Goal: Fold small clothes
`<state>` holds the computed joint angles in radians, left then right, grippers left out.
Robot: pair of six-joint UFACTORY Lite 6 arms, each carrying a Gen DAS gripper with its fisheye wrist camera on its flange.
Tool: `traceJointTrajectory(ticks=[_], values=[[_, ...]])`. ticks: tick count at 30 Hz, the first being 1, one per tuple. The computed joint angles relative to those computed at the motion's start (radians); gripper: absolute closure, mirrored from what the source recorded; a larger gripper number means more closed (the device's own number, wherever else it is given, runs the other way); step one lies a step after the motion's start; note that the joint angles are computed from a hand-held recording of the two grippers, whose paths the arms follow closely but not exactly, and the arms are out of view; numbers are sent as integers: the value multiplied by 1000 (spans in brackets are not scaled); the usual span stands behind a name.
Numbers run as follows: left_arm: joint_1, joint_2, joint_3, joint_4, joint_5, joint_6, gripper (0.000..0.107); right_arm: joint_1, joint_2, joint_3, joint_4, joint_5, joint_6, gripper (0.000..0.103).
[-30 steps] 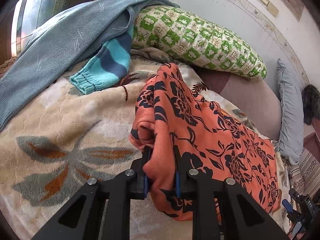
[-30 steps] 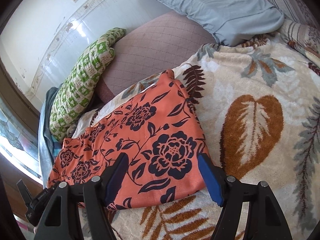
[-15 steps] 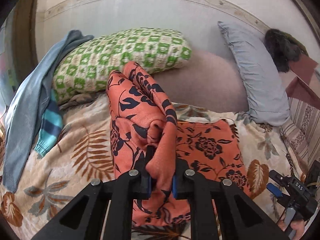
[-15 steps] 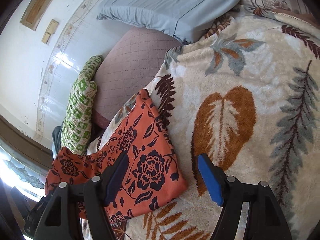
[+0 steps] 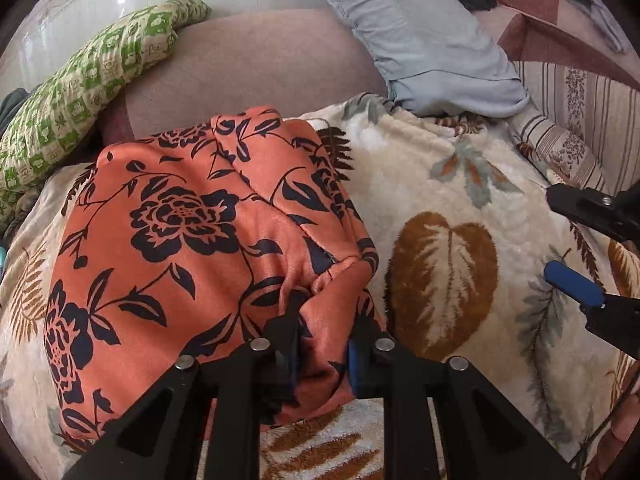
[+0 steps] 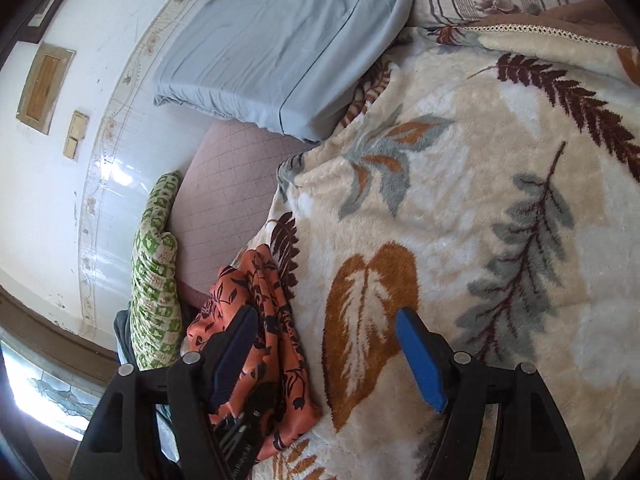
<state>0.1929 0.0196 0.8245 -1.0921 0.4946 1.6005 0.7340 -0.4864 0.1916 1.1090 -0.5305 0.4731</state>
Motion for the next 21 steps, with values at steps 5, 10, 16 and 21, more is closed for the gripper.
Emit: traceJointTrajectory(ticks=[5, 10, 16, 21], values=[[187, -95, 70, 111, 347, -8, 44, -37, 40, 7, -147, 18, 123, 28], [399, -112, 158, 11, 411, 157, 30, -1, 67, 45, -193, 6, 116, 28], [506, 274, 560, 211, 352, -242, 30, -17, 240, 145, -629, -21, 459, 28], [497, 340, 584, 237, 236, -301, 30, 95, 351, 311, -469, -44, 162, 28]])
